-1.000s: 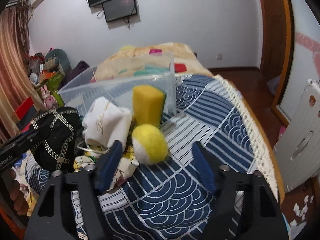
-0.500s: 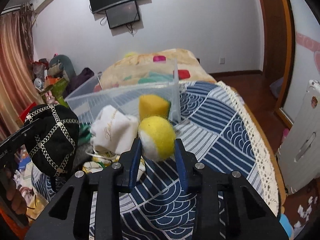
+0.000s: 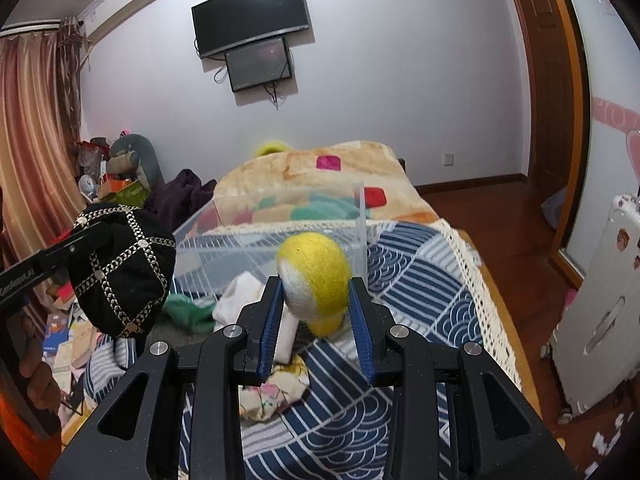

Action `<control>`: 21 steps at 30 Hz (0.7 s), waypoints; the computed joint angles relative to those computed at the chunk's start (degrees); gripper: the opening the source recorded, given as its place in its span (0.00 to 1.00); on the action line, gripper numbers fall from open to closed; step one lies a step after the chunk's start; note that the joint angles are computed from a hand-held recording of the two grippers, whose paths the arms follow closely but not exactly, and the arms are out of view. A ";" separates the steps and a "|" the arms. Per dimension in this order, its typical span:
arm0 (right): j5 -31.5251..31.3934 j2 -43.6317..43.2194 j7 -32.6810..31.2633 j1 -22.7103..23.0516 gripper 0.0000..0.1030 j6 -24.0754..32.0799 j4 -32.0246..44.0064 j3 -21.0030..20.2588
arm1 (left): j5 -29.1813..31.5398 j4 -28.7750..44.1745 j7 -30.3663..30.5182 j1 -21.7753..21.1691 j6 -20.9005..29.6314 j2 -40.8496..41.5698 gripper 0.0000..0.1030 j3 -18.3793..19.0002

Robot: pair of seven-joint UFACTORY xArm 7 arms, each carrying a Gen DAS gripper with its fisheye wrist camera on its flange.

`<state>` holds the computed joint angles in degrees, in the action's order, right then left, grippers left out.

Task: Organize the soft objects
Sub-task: 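Grasp the black chain-pattern bag with the left tool while the right tool grasps the yellow felt ball, then lower the black bag into the clear box with the left tool while the right tool drops the ball in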

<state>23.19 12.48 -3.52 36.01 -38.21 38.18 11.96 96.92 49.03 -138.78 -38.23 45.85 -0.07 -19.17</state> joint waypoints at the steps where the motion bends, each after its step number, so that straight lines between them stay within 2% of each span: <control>1: -0.02 -0.05 -0.01 0.03 0.30 -0.12 0.12 0.01 | -0.40 0.34 0.88 0.18 0.13 -0.13 0.12 0.19; 7: -2.20 1.14 0.73 -0.85 0.30 -0.23 3.40 -0.29 | -0.50 2.68 3.82 1.60 1.13 0.40 0.12 1.21; 14: 1.05 3.77 -3.79 1.30 0.30 1.26 9.39 -1.64 | -0.45 6.94 8.19 3.94 0.15 3.81 0.12 3.60; 17: 0.52 5.33 -3.64 1.07 0.30 2.85 12.09 -1.89 | 0.25 8.66 8.67 5.03 -1.81 5.64 0.12 4.87; 21: 3.26 7.84 -6.58 3.34 0.30 6.20 16.18 -4.00 | -1.23 12.02 11.69 5.49 -2.34 9.51 0.12 6.19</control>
